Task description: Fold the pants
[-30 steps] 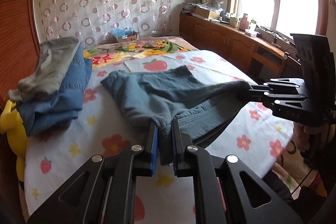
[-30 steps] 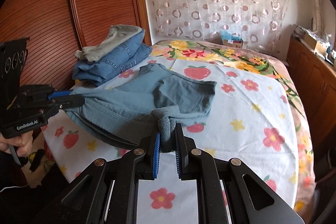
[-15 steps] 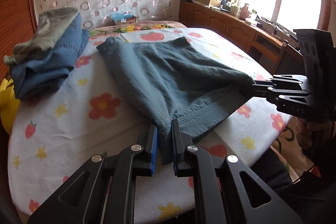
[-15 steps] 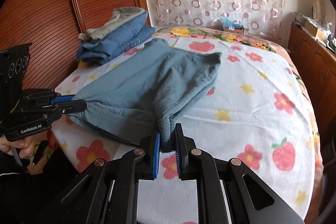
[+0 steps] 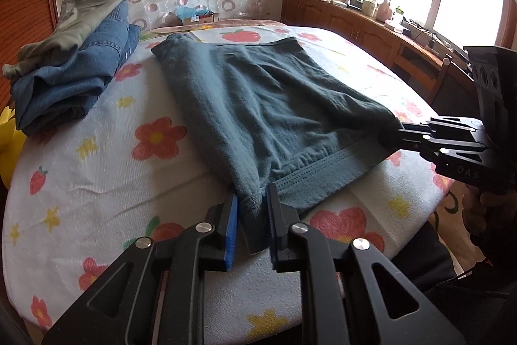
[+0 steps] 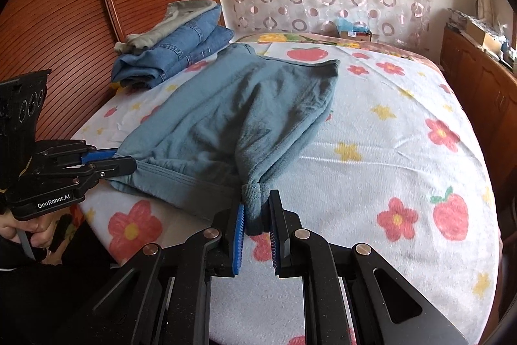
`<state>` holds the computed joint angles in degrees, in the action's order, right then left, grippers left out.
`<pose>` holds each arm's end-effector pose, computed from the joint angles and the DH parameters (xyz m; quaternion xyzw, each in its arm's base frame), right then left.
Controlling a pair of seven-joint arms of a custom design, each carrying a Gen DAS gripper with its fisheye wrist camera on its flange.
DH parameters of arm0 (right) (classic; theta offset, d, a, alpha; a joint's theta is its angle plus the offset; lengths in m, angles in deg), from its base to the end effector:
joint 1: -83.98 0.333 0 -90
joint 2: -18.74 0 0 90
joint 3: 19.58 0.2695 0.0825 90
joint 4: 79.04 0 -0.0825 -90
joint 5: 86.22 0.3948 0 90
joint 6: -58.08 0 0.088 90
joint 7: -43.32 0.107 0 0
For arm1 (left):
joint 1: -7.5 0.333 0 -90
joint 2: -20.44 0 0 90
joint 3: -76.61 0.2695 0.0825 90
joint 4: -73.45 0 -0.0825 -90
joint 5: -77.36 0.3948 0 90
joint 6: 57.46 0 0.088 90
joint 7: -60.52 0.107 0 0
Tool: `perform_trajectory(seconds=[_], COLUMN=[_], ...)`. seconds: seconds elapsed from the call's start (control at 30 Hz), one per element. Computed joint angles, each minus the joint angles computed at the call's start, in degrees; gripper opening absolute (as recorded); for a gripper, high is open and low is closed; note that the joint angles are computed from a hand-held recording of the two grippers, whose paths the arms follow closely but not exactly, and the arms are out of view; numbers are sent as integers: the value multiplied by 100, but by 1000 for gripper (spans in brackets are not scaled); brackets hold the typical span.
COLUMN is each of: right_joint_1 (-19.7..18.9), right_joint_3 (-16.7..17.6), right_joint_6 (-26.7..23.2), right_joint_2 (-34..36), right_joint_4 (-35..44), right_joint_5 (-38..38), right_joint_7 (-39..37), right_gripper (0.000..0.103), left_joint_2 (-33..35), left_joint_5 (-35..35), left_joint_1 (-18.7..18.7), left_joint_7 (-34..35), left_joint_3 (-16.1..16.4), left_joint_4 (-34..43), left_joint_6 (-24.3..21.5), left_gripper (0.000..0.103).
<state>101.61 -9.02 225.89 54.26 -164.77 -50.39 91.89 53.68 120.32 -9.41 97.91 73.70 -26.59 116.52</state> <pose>0.6773 0.2902 0.3520 -0.7933 0.4313 -0.1533 0.4015 0.6268 -0.2772 0.2658 -0.6158 0.7002 -0.3007 0.2002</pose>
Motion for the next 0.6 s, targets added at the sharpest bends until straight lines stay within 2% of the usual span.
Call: perform_trajectory(seconds=[0.07,0.13,0.17,0.27,0.6], right_joint_1=[6,35,40,23,-98], right_joint_3=[-12,-46,-50,-25,88], right_joint_6=[-12,-7,-2,-5,-93], right_joint_2=[16,24,33,57,119], right_joint_4=[16,25,29,58,125], right_joint_5=[-2,-31,-39,-30,127], right_joint_7=[36,91,110,133,116], right_gripper=[13,13,13,14,22], left_joint_2=[5,-11,-7,6,14], left_joint_5=[-20,72,93,39,182], left_joint_1=[-14,-136,-138,1,-95], left_joint_7=[-29,-215,-269,-225,-420], left_joint_3=[16,164,178,62,208], left_joint_4=[13,15,16,-11,-33], left_joint_6=[-67,-123,-118,-17,118], left_gripper=[32,42,45,46,46])
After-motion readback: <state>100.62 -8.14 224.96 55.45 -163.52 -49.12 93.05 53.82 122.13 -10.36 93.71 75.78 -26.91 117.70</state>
